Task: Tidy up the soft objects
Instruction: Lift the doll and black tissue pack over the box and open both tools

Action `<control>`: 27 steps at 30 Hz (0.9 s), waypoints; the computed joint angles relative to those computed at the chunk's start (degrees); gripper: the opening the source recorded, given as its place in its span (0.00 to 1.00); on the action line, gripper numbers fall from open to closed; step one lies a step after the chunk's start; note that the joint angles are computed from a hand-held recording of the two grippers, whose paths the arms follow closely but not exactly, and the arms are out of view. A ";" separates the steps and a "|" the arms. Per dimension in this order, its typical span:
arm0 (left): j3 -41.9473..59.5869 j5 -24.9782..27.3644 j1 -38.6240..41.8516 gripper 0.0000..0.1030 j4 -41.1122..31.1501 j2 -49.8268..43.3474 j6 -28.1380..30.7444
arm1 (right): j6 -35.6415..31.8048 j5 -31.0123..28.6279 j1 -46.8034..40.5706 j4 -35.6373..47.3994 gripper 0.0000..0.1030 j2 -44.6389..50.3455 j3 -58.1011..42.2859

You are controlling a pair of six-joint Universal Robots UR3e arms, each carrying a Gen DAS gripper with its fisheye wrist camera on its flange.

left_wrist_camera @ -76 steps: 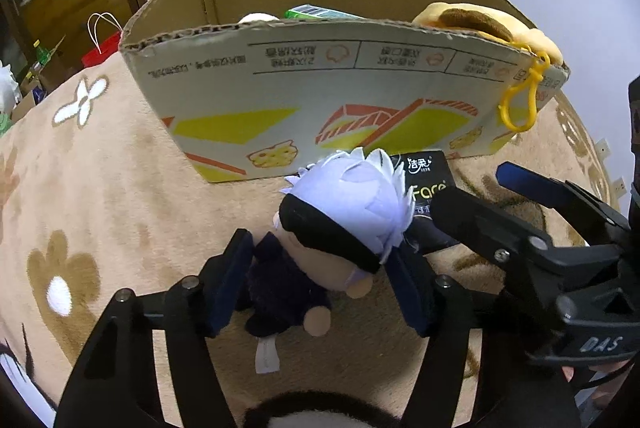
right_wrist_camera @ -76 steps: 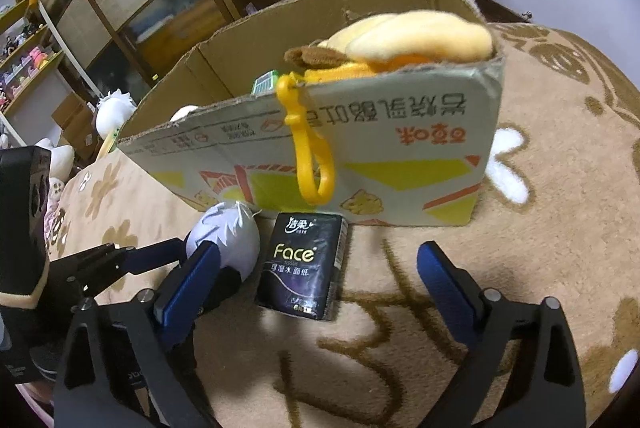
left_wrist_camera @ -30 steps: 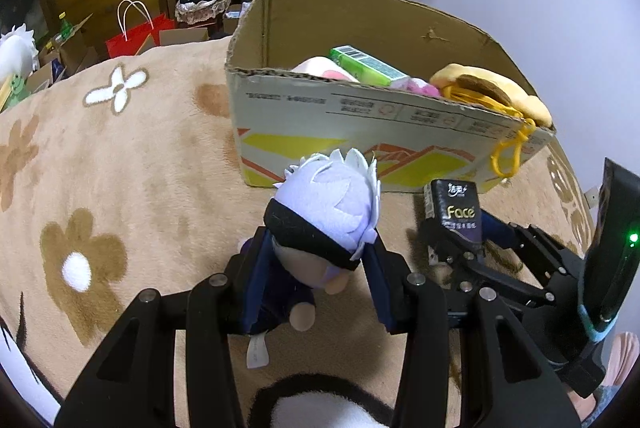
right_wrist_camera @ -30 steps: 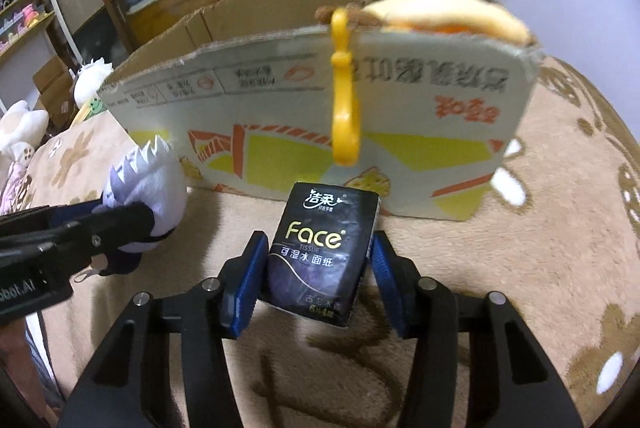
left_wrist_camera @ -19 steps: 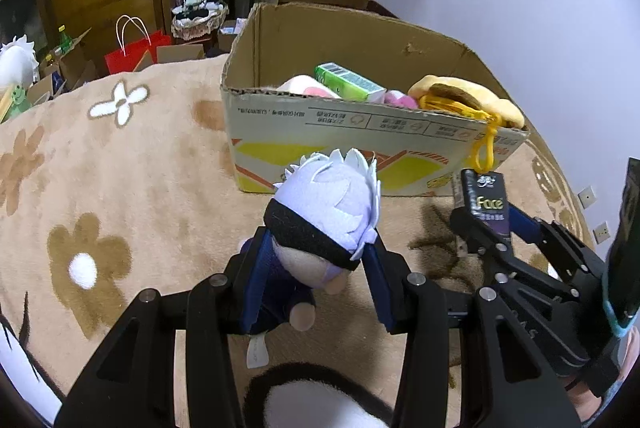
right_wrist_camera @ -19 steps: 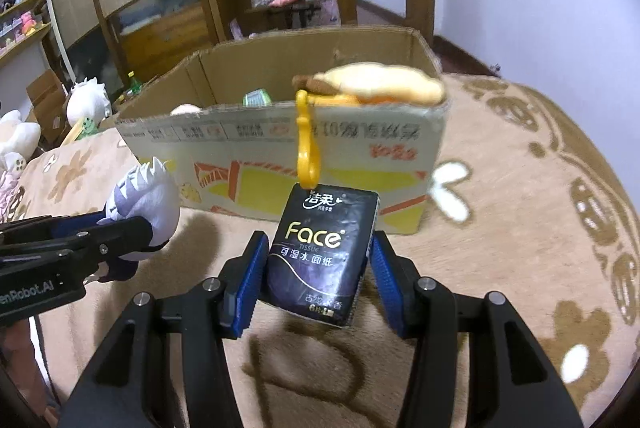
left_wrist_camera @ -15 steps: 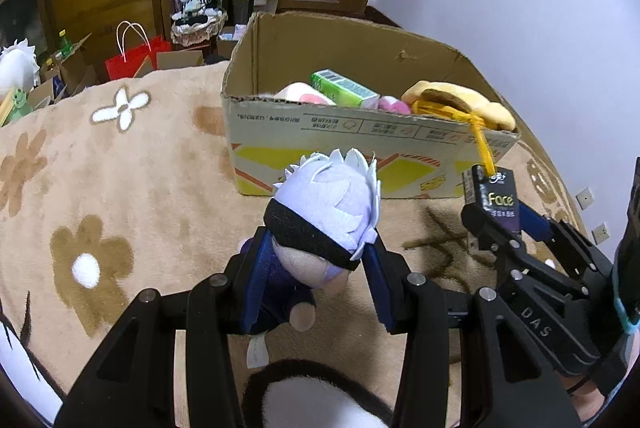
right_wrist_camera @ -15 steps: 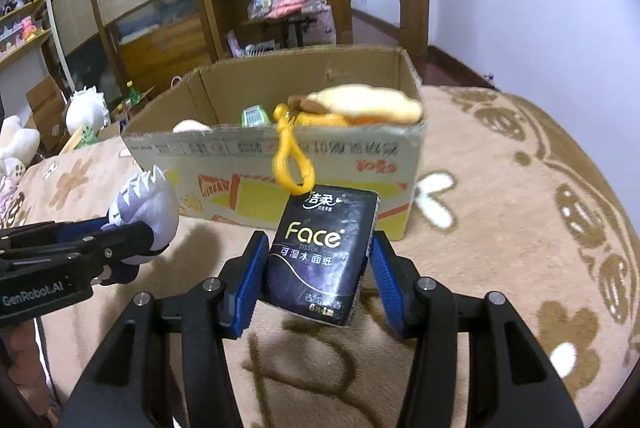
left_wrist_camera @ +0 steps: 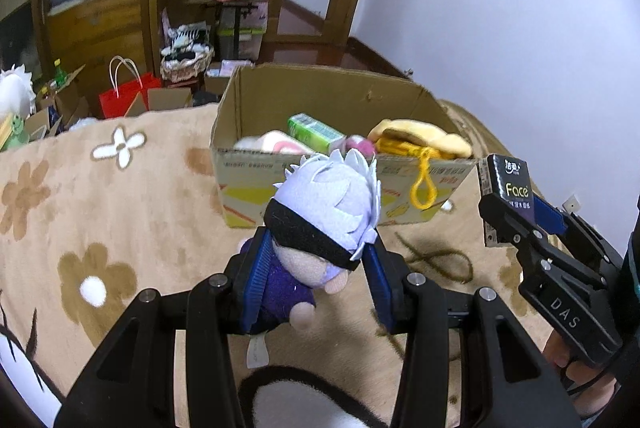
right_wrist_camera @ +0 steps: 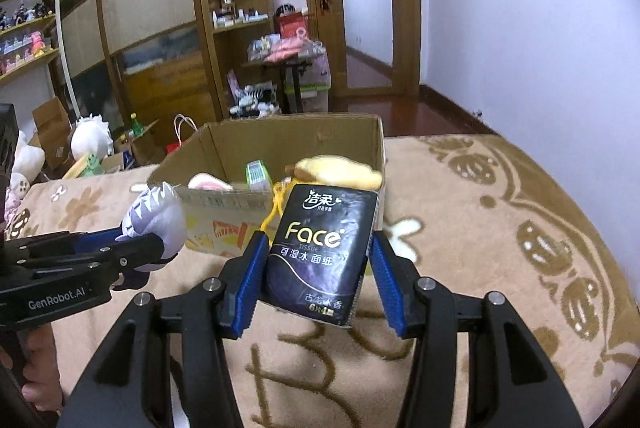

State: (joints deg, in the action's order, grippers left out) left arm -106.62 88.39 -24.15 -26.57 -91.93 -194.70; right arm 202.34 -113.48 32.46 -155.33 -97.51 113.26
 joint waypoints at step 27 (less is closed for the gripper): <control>15.97 7.64 -1.30 0.43 5.76 -10.10 6.22 | -8.30 6.53 -7.33 -9.41 0.53 4.77 -5.83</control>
State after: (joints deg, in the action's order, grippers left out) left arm -90.65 96.03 -25.45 -20.81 -102.03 -188.48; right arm 194.04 -106.95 25.13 -164.74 -92.74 107.43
